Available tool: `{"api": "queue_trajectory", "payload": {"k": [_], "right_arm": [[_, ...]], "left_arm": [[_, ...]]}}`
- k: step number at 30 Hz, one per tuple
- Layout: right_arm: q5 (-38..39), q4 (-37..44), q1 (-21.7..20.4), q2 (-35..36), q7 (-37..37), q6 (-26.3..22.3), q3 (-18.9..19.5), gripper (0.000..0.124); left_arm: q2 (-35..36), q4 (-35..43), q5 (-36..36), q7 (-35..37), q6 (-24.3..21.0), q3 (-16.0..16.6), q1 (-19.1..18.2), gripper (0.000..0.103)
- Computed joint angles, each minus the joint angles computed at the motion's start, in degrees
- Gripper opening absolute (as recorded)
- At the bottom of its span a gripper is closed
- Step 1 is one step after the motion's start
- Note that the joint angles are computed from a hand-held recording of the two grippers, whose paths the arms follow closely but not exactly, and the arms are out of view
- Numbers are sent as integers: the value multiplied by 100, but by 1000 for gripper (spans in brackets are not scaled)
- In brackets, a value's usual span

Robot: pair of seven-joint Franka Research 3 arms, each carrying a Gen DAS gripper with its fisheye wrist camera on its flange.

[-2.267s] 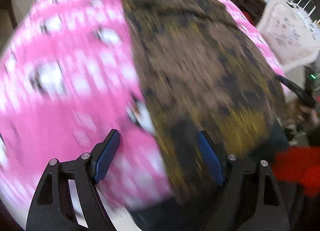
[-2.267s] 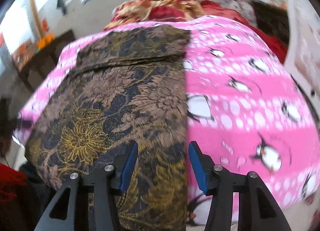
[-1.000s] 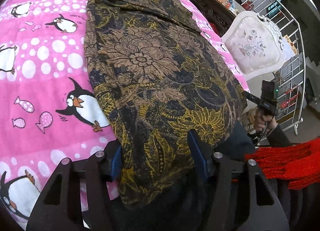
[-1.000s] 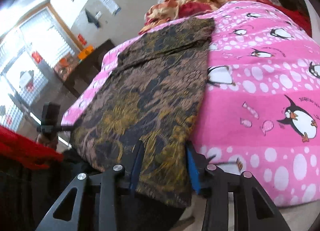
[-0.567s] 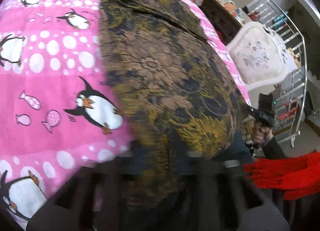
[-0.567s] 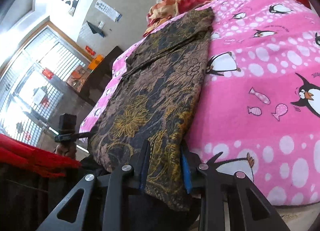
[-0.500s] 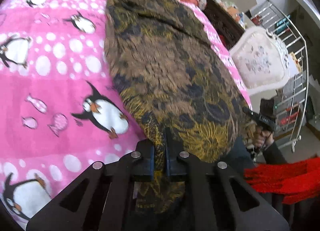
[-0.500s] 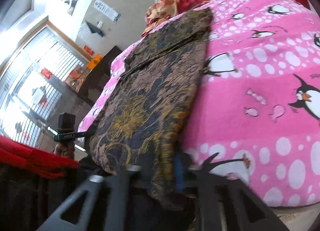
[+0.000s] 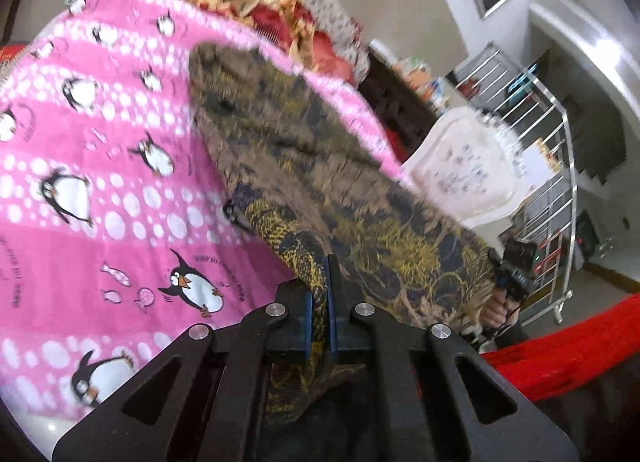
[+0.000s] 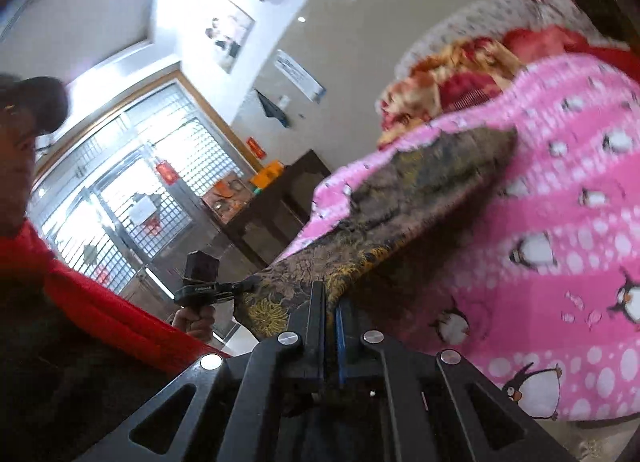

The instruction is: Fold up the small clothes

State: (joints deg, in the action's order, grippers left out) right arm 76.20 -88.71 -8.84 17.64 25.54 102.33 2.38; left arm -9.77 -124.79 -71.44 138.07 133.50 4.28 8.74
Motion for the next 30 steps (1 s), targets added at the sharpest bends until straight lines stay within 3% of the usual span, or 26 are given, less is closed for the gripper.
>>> {"api": "queue_trajectory", "payload": {"k": [3, 6, 8, 12, 14, 17, 23, 27, 30], "right_arm": [[391, -186, -118, -296, -130, 37, -54, 3], [772, -59, -180, -256, -78, 60, -117, 1], [480, 241, -93, -62, 147, 234, -132, 1], [-792, 539, 313, 222, 1132, 1387, -155, 4], [-1646, 531, 496, 285, 1464, 1675, -165, 16], [-2539, 337, 585, 286, 1800, 1525, -141, 43], [-2857, -326, 493, 283, 1817, 863, -83, 43], [-2118, -815, 289, 202, 1491, 781, -20, 43], [-1708, -729, 145, 268, 1042, 298, 32, 28]], "left_arm": [[-273, -120, -250, 121, -389, 168, 53, 4], [-104, 52, -190, 146, -619, 174, 51, 4], [171, 215, -142, 56, -598, 116, 73, 4], [462, 304, 72, -96, -545, -33, 184, 4], [452, 249, 86, -82, -584, -62, 243, 4], [386, 130, 119, -137, -614, -54, 317, 4], [383, 61, 207, -271, -581, -55, 360, 4], [434, 127, 253, -279, -596, -70, 366, 4], [438, 137, 223, -273, -566, -82, 370, 4]]}}
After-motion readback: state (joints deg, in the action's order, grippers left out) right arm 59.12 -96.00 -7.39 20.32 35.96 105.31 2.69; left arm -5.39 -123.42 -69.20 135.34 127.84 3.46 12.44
